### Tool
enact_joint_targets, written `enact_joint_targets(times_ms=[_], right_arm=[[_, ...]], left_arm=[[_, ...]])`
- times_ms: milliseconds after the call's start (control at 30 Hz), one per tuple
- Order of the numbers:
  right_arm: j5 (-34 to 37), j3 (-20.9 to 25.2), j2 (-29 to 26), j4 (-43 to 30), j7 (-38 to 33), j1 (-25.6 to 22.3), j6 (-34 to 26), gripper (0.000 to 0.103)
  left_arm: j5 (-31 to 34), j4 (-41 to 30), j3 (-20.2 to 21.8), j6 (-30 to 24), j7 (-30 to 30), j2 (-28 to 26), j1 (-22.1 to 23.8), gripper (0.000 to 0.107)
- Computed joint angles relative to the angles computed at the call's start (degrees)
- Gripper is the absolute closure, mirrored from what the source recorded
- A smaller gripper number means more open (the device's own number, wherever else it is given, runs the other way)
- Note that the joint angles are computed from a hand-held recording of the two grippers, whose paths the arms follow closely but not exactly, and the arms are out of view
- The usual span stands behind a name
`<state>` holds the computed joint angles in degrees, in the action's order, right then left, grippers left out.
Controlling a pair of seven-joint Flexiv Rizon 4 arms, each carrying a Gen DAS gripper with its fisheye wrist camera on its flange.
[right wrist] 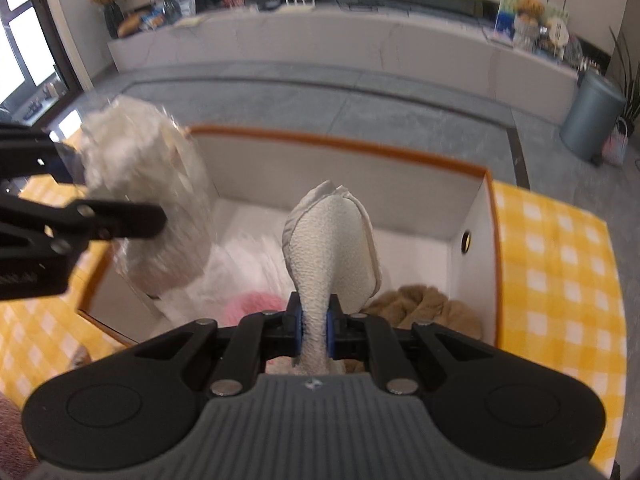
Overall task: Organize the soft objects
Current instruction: 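Open both grippers to drop the tissue and mitt into the orange box, then move both grippers back toward the yellow cloth and orange crocheted ball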
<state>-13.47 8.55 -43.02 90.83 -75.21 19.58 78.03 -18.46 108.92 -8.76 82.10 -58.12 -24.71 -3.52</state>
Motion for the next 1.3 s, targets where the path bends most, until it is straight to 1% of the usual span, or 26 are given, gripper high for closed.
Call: enact_joint_targets(times_ms=[67,100,133,167,200,300,367,400,433,500,567,600,667,700,833,933,1000,1067,1167,1300], right_arm=[[0.04,0.25,-1.06,-1.15,-0.19,-0.17,-1.12,0.093],[0.19,0.55,-1.45,-1.66,-0.44,-0.38,-1.39,0.091],[0.50,1.14,-1.68,-2.03,-0.84,-0.75,-1.66,0.085],[0.84,1.57,-1.78,-2.17,-1.15,-1.00,-1.68,0.083],[1.01,1.46,-1.70,-2.02,-1.14,-0.87,-1.53,0.082],[0.97,0.95,-1.16,-1.35,-1.43,-0.52,-0.68,0.073],[1.05,0.66,-0.54,-0.53,-1.18,-0.25,0.17,0.072],[1.14,0.87,-0.24,-0.19,-1.29,-0.40,0.38,0.070],[1.22,1.03,0.08,0.27,-1.45,-0.57,0.81,0.066],[0.96,0.04,0.71,1.20,-0.81,0.07,1.84,0.061],[0.93,0.25,1.20,1.90,-0.74,-0.19,2.57,0.056],[0.98,0.49,1.42,2.20,-0.77,-0.40,2.84,0.054],[0.77,0.30,1.97,2.88,-0.56,-0.28,3.03,0.053],[0.52,0.11,1.95,2.81,-0.53,-0.15,3.02,0.052],[-0.11,-1.29,3.36,4.82,0.77,0.73,4.35,0.051],[-0.45,-2.18,4.99,6.91,2.15,1.29,5.74,0.050],[-0.83,-3.03,6.35,8.75,3.14,1.72,6.98,0.050],[-1.25,-3.85,8.20,11.25,4.12,2.34,8.70,0.050],[-1.48,-4.07,11.12,15.24,5.49,2.73,10.79,0.047],[-1.37,-3.47,15.47,21.41,7.05,3.27,13.37,0.045]], left_arm=[[1.07,-0.87,1.15,-0.34,-0.56,-0.82,-0.87,0.059],[1.64,-1.28,1.65,-0.39,-0.87,-1.19,-1.30,0.059],[2.22,-2.00,2.18,-0.58,-1.31,-1.74,-1.77,0.059],[2.59,-2.45,2.39,-0.75,-1.56,-2.17,-1.97,0.059],[2.90,-2.83,2.51,-0.91,-1.81,-2.54,-2.13,0.059],[3.05,-3.72,1.92,-1.33,-1.88,-3.69,-1.70,0.059],[3.11,-3.91,1.39,-1.94,-1.21,-4.03,-1.21,0.059],[3.36,-4.05,1.47,-2.20,-1.07,-4.20,-1.36,0.058],[3.67,-4.03,1.63,-2.29,-0.88,-4.27,-1.47,0.057],[4.84,-4.36,2.99,-2.22,-1.49,-4.50,-2.55,0.051],[5.47,-4.22,3.83,-1.74,-2.56,-4.37,-3.16,0.048],[5.20,-4.01,3.39,-1.75,-2.61,-4.19,-2.73,0.043],[3.88,-3.39,1.60,-2.50,-1.87,-3.47,-1.17,0.037],[3.14,-3.02,0.81,-2.55,-1.48,-3.12,-0.54,0.036],[1.24,-0.74,-1.04,-0.79,0.52,-0.86,0.89,0.034],[-0.83,1.58,-3.24,0.12,2.99,1.74,2.41,0.033],[-3.33,3.50,-5.20,-0.14,5.49,3.99,3.83,0.033],[-7.20,5.76,-7.37,-1.06,9.03,6.69,5.26,0.033],[-10.49,8.47,-6.55,-3.87,11.96,10.90,4.19,0.034],[-11.08,11.91,-2.86,-7.42,12.08,16.23,0.82,0.034]])
